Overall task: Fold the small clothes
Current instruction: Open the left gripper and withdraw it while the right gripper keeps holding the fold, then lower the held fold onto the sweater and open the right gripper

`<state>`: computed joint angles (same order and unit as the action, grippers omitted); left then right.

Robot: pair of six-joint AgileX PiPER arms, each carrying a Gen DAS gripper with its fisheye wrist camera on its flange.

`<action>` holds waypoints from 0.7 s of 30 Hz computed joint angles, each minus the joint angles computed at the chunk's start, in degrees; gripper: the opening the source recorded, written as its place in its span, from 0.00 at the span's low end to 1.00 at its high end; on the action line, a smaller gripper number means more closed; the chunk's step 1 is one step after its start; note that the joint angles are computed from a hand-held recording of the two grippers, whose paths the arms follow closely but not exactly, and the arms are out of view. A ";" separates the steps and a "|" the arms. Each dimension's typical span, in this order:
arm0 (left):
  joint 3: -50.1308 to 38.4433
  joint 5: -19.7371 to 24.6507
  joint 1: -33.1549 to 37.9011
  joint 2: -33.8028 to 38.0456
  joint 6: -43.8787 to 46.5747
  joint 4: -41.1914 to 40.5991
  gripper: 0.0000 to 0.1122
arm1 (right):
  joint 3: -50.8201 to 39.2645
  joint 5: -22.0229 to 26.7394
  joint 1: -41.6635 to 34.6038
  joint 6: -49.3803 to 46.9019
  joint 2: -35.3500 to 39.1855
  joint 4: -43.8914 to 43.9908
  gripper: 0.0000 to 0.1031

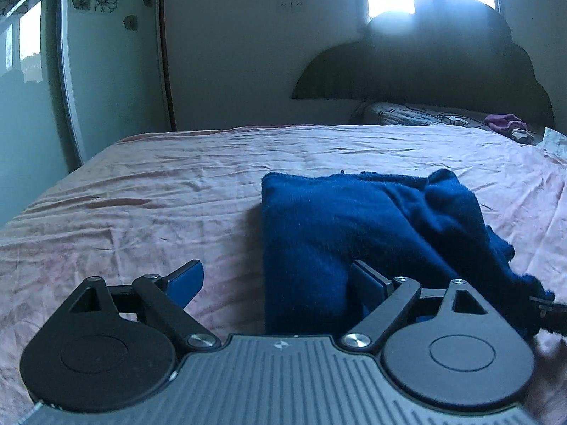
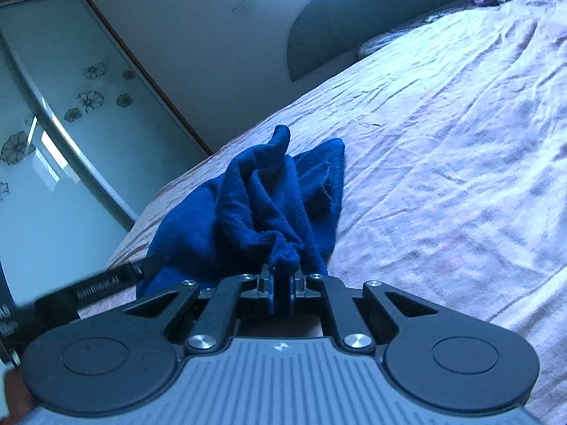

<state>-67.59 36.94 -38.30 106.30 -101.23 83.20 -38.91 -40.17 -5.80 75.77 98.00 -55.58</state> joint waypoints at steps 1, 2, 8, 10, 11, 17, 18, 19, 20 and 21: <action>0.52 -0.11 -0.09 0.12 -1.34 1.08 0.84 | 0.19 -0.33 -0.27 0.08 0.06 0.10 0.07; 0.82 -0.04 -0.29 0.41 -2.56 2.04 0.85 | 0.54 -0.65 -0.60 -0.07 0.02 0.31 0.07; 2.35 -0.33 -0.45 0.89 -5.91 3.31 0.92 | 1.18 -1.45 -1.46 0.90 0.12 0.63 0.07; 2.51 -3.00 0.87 0.49 -5.53 1.93 0.91 | 1.11 -1.43 -1.55 1.25 0.17 0.55 0.08; 2.59 -4.47 1.70 0.32 -5.44 1.11 0.91 | 0.87 -1.50 -1.72 1.84 0.29 -0.09 0.08; 6.50 -15.81 7.63 -2.34 -15.76 4.82 0.91 | -0.48 -1.45 -1.79 3.84 1.08 -2.07 0.09; 6.34 -15.13 7.22 -2.24 -14.84 4.10 0.91 | -0.61 -1.84 -2.01 4.17 1.32 -2.35 0.09; 5.83 -14.48 6.84 -2.02 -12.83 2.44 0.91 | -0.67 -2.46 -2.37 4.52 1.65 -2.66 0.10; 5.34 -14.11 6.64 -1.80 -11.13 1.09 0.91 | -0.85 -3.12 -2.71 5.06 2.05 -3.08 0.10; 5.03 -13.91 6.52 -1.59 -10.41 0.52 0.91 | -0.95 -4.03 -3.23 5.82 2.40 -3.74 0.11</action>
